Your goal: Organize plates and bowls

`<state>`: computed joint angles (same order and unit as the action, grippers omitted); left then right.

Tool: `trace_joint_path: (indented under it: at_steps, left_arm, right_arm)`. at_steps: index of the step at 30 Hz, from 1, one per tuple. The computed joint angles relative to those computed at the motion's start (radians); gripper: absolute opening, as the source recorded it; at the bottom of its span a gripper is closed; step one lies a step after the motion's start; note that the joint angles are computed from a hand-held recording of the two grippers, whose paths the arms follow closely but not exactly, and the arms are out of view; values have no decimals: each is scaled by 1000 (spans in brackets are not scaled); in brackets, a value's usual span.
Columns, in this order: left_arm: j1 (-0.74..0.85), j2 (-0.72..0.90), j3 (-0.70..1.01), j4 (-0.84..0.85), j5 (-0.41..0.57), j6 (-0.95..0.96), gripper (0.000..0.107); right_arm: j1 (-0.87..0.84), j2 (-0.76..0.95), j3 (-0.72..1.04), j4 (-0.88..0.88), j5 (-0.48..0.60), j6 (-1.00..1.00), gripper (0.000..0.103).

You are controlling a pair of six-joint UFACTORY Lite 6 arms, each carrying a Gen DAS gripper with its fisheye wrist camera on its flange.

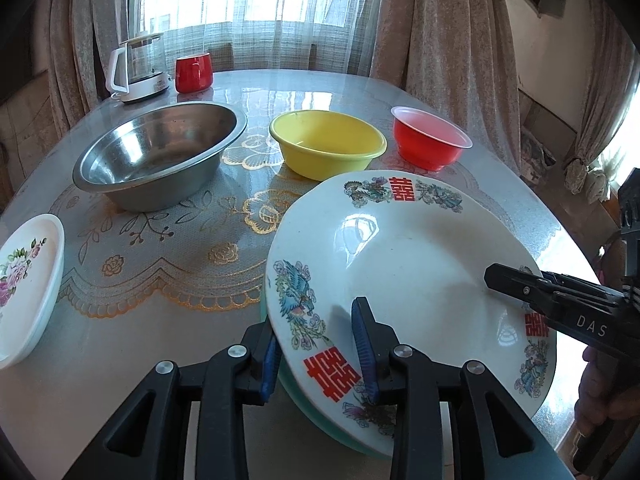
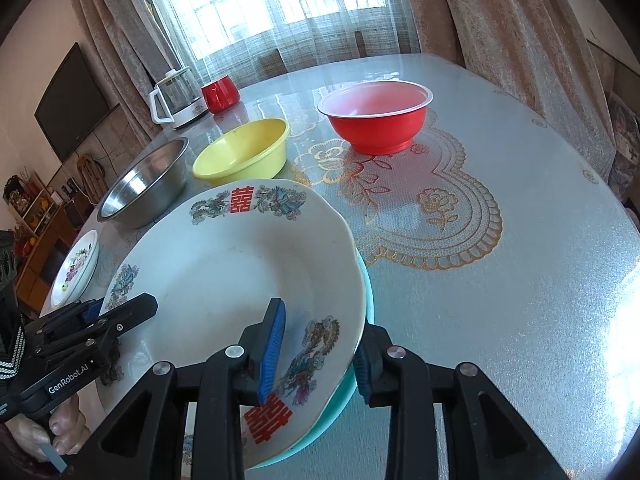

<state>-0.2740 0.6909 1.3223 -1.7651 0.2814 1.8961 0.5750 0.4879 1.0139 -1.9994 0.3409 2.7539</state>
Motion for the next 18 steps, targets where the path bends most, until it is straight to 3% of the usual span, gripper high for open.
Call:
trace_joint_path:
  at_steps: [12, 18]
  left_arm:
    - [-14, -2, 7, 50, -28, -83, 36]
    - [-18, -12, -9, -2, -36, -47, 36]
  right_arm:
    - [-1, -50, -59, -100, 0, 175, 31]
    - [-3, -82, -97, -182, 0, 292, 31]
